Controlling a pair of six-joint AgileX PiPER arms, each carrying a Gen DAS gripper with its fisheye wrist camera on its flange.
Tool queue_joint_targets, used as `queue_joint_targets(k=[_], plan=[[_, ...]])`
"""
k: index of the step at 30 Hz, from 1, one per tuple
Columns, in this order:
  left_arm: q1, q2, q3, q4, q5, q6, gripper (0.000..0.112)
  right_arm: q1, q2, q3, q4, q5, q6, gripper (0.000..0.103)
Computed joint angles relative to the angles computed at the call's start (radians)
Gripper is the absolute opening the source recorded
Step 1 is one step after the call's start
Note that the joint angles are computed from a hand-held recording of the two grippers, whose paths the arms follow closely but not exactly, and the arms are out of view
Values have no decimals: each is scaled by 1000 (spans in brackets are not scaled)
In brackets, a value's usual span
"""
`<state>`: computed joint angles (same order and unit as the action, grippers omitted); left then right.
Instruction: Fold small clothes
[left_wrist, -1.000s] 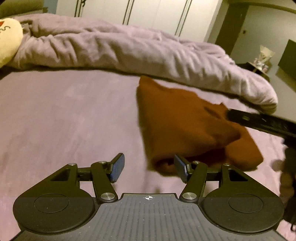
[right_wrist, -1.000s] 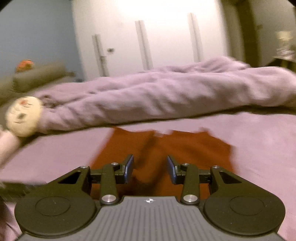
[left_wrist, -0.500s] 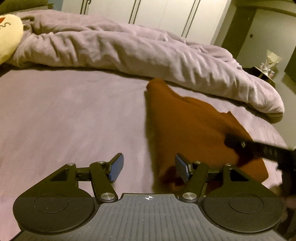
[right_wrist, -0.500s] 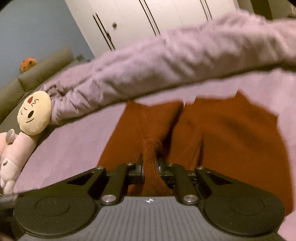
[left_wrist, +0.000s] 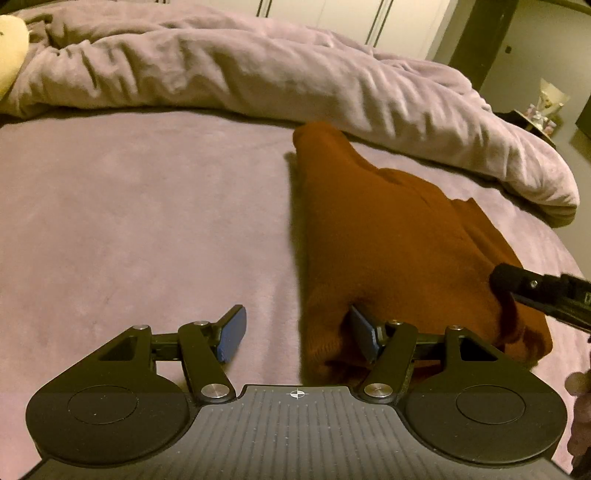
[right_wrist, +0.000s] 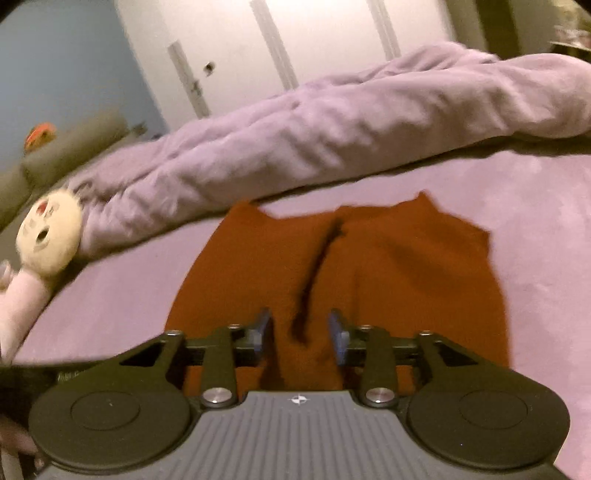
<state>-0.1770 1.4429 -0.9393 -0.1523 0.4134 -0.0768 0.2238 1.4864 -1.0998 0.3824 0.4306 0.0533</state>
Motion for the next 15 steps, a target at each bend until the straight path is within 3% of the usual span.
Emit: queue_joint_targets(k=[5,8,12,13,15], plan=[[-3,0,-6,7,6,3,67,-128,108,-72,398,144,-275,66],[7,9,-17,-24,15,32,67,-154,170,-108,539,178,-376,66],[4,13,-21,-19,14,35,67,-135,252,-187,566,197,-385,65],[3,14,-20,-16,12,36,67,-127,272,-210,568,203,-391,62],[2,16,-19,-16,8,39,67,-109,300,-250,545,201,-385,44]])
